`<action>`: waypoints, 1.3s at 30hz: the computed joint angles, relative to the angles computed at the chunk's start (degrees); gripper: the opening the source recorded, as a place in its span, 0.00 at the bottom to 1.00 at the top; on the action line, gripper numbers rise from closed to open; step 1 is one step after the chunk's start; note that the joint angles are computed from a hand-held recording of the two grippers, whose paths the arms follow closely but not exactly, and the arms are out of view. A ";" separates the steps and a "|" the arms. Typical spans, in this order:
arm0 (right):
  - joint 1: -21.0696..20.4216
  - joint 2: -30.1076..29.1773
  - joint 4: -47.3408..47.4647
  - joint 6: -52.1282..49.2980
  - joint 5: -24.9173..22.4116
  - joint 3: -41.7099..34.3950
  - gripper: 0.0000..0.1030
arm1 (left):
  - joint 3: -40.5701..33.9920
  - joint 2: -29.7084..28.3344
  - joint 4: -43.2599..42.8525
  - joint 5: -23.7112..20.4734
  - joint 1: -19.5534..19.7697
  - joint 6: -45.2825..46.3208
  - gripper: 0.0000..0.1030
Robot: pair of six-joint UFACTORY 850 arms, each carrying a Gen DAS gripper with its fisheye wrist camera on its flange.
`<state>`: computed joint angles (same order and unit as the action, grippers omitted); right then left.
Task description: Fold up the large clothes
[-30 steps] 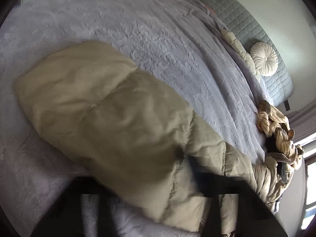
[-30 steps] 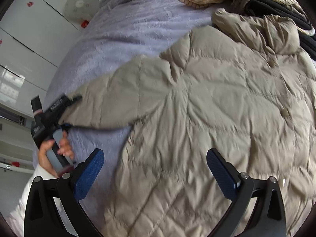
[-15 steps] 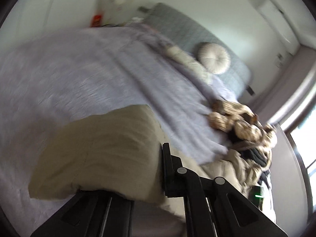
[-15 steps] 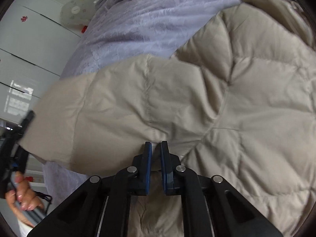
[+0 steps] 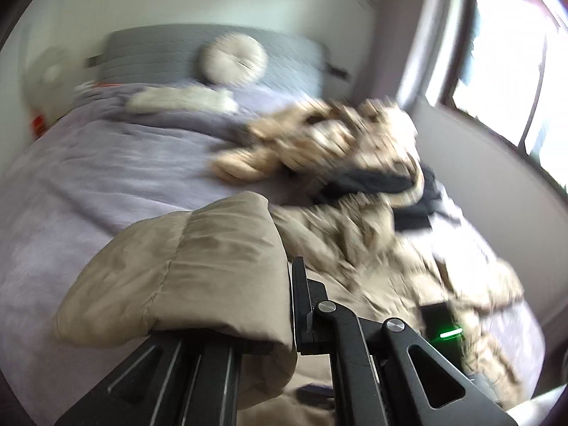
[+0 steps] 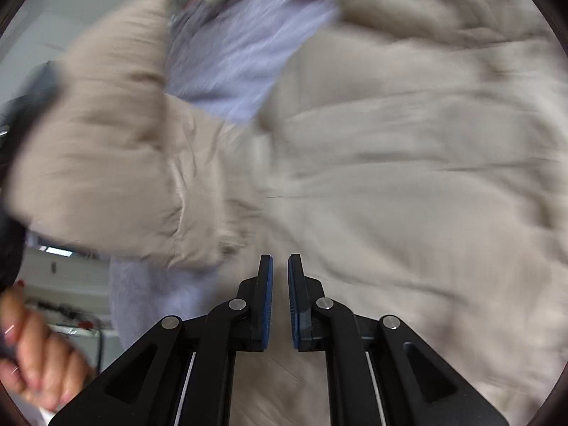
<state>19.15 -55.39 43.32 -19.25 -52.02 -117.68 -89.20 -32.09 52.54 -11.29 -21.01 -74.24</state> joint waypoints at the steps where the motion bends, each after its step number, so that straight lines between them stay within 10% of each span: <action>1: -1.00 1.60 -1.34 0.15 1.12 2.06 0.09 | -3.47 -2.97 -4.75 -2.05 -1.46 6.00 0.08; 5: -5.91 5.74 -6.90 1.79 4.48 7.90 0.09 | -17.54 -14.87 -22.91 -12.44 -5.43 28.55 0.08; 9: -8.38 5.93 -7.99 2.03 5.66 9.42 0.09 | -22.24 -19.87 -22.69 -19.32 -7.90 32.07 0.09; 13: -9.00 4.10 -7.46 2.84 6.04 8.21 0.09 | -17.49 -17.43 -20.18 -17.33 -8.75 30.80 0.84; 21: -6.88 10.77 -11.01 0.64 12.16 15.26 0.14 | -0.91 -3.96 -7.77 -10.67 -8.70 14.31 0.84; 25: -3.60 16.59 -11.20 -7.73 18.52 20.67 0.79 | 6.86 2.10 -0.57 -13.86 -5.36 -2.47 0.84; 33: 9.39 12.32 -45.41 -2.07 30.66 16.50 0.80 | 12.91 1.00 -15.37 -15.45 3.19 -4.10 0.84; 39: 11.51 6.50 -78.74 29.62 32.35 10.21 0.70 | 13.08 -0.67 -12.81 -15.63 2.59 -5.49 0.84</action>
<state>30.66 -48.89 -35.42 10.37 -19.67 -107.47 -76.12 -32.76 39.73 -26.92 -18.42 -79.73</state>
